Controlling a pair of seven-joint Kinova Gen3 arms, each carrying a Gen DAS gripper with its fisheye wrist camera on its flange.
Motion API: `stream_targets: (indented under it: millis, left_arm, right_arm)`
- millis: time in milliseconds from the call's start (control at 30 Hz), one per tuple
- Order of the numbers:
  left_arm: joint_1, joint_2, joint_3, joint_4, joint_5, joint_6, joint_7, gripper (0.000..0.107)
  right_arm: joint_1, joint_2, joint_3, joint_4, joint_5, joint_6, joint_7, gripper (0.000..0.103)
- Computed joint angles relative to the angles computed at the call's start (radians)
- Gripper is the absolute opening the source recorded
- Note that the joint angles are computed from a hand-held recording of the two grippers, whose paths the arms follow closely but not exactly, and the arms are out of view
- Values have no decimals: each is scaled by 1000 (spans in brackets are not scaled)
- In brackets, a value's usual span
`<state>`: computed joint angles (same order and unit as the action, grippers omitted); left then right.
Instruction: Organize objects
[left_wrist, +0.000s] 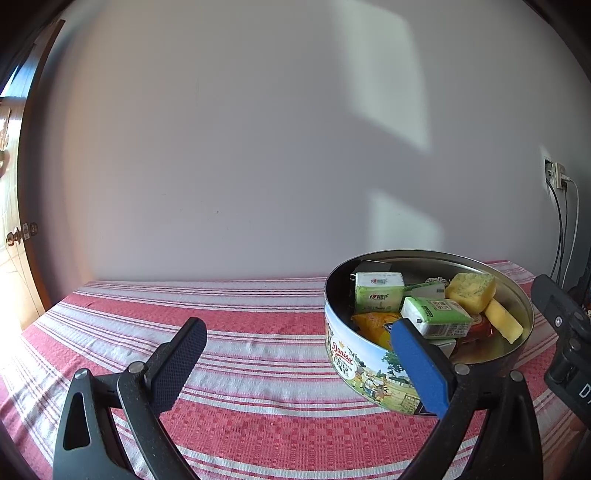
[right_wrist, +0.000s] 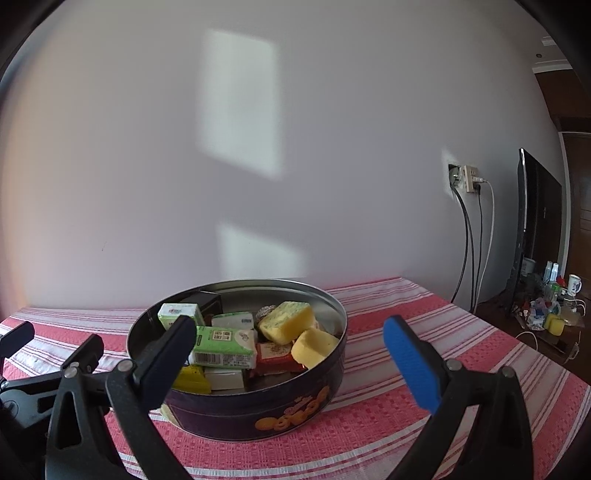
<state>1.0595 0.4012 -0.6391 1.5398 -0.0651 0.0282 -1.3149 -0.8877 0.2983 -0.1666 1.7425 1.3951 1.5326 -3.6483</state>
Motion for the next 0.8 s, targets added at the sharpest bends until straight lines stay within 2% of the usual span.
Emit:
stream_targets:
  millis: [800]
  left_arm:
    - [20, 8, -25, -6, -7, 10, 21, 102]
  right_arm:
    - [1, -5, -4, 17, 14, 0, -15, 103]
